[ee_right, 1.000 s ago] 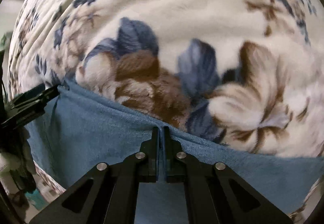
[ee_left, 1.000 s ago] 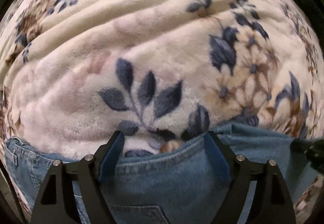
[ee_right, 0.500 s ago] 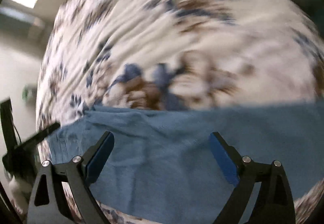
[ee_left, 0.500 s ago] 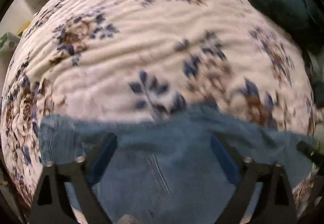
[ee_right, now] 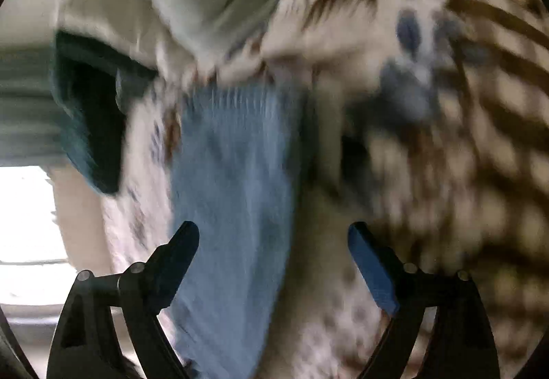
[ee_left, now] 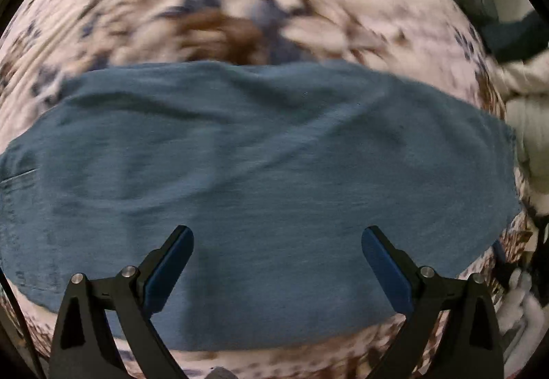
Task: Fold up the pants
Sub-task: 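Release the left gripper while the right gripper grasps and lifts a jeans leg end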
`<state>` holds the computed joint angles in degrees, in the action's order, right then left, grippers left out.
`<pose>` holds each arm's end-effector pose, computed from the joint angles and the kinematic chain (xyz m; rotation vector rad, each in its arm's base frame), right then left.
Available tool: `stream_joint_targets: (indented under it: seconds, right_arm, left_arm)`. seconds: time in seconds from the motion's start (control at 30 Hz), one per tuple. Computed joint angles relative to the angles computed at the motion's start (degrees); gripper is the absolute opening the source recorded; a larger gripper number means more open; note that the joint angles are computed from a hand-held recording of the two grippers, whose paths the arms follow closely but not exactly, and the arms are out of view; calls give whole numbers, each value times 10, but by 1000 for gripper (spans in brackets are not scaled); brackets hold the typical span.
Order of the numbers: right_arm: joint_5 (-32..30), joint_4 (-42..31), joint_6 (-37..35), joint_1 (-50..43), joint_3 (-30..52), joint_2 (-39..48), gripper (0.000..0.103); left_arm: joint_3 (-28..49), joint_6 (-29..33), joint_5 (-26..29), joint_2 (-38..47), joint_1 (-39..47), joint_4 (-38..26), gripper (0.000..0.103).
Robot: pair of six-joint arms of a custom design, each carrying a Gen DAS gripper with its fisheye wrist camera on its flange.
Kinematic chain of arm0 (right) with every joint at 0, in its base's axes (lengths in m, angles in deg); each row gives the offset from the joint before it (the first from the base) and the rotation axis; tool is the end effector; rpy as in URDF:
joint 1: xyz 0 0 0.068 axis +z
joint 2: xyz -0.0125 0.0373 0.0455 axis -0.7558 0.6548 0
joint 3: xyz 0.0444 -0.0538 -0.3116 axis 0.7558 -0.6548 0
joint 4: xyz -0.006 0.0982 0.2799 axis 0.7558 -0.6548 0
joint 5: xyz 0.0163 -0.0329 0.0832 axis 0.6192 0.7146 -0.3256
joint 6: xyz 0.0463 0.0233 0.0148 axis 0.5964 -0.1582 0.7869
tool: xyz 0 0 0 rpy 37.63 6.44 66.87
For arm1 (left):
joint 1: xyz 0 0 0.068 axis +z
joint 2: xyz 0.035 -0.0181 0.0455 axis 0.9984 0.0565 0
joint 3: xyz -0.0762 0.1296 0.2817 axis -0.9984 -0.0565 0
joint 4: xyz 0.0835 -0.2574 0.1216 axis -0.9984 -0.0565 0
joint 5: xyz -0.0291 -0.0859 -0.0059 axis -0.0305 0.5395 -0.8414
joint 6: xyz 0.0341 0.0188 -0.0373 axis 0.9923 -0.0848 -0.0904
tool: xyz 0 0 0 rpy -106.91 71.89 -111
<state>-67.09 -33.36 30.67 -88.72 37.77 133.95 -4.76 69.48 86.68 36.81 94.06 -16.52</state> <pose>0.1116 -0.0669 0.1496 1.6715 1.9228 0.8352 0.3543 0.0415 0.2271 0.3381 3.1063 -0.1725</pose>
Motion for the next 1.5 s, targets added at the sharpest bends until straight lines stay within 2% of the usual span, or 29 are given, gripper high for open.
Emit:
stream_joint_targets:
  seconds: [0.03,0.07,0.1,0.13,0.2,0.27,0.3,0.33,0.37,0.4,0.43,0.5,0.57,0.63,0.67,0.7,0.77,0.83,0.93,1.0,1.1,1.2,1.27,1.33,1.5]
  right_arm:
    - [-41,90,-13,-44,-19,59,86]
    - [-64,140,-21,-58,-24,101,81]
    - [-84,209,-12,-67,-33,143,63]
    - [-97,262,-2,-66,-37,177,52]
    - [-116,371,18,-38,-37,254,52]
    - [-103,394,-3,0,-12,334,51]
    - [-97,413,0,4,-12,357,46]
    - [-103,445,16,-4,-18,376,36]
    - [-110,445,17,-17,-18,384,26]
    - [-99,457,33,-9,-20,390,12]
    - [-99,436,23,-23,-22,367,8]
    - [-86,366,-22,-39,-4,337,8]
    - [-117,361,-50,-46,12,375,8]
    - [-140,334,-83,-32,43,418,14]
    - [-148,329,-85,-23,48,427,14]
    - [-151,288,-108,-29,57,412,14]
    - [-103,265,-88,-6,58,366,8]
    - [-64,227,-62,13,59,303,7]
    - [16,142,-27,71,81,195,6]
    - [84,66,-22,133,122,143,6]
    - [192,-20,-13,259,202,114,6]
    - [313,-81,8,428,306,153,6]
    - [373,-110,14,520,366,196,6]
    - [413,-125,21,601,422,250,6]
    - [468,-160,9,781,600,471,6]
  left_arm:
    - [-7,-8,-3,2,-15,10,101]
    - [-13,-16,-9,5,-31,21,101]
    - [-15,-21,-12,9,-42,27,101]
    - [-17,-27,-14,16,-52,34,101]
    - [-21,-37,-26,27,-70,55,101]
    - [-22,-42,-34,36,-77,72,101]
    - [-20,-45,-35,41,-79,74,103]
    - [-17,-49,-34,47,-80,76,103]
    - [-16,-53,-33,51,-81,77,103]
    - [-14,-57,-29,57,-81,78,103]
    - [-10,-59,-26,64,-80,77,103]
    - [-10,-60,-24,70,-77,75,103]
    - [-19,-60,-37,69,-79,79,103]
    - [-17,-68,-46,75,-82,72,103]
    - [-10,-72,-49,80,-85,62,103]
    - [-5,-77,-49,82,-85,54,103]
    - [4,-82,-38,82,-81,48,103]
    - [10,-76,-27,72,-71,43,103]
    - [9,-61,-48,49,-58,48,103]
    - [13,-47,-63,35,-46,52,103]
    - [32,-29,-56,24,-13,41,103]
    - [74,-8,-33,31,37,7,103]
    - [113,14,-22,42,78,-20,103]
    - [169,29,-17,65,114,-53,103]
    - [217,84,-17,74,243,-94,103]
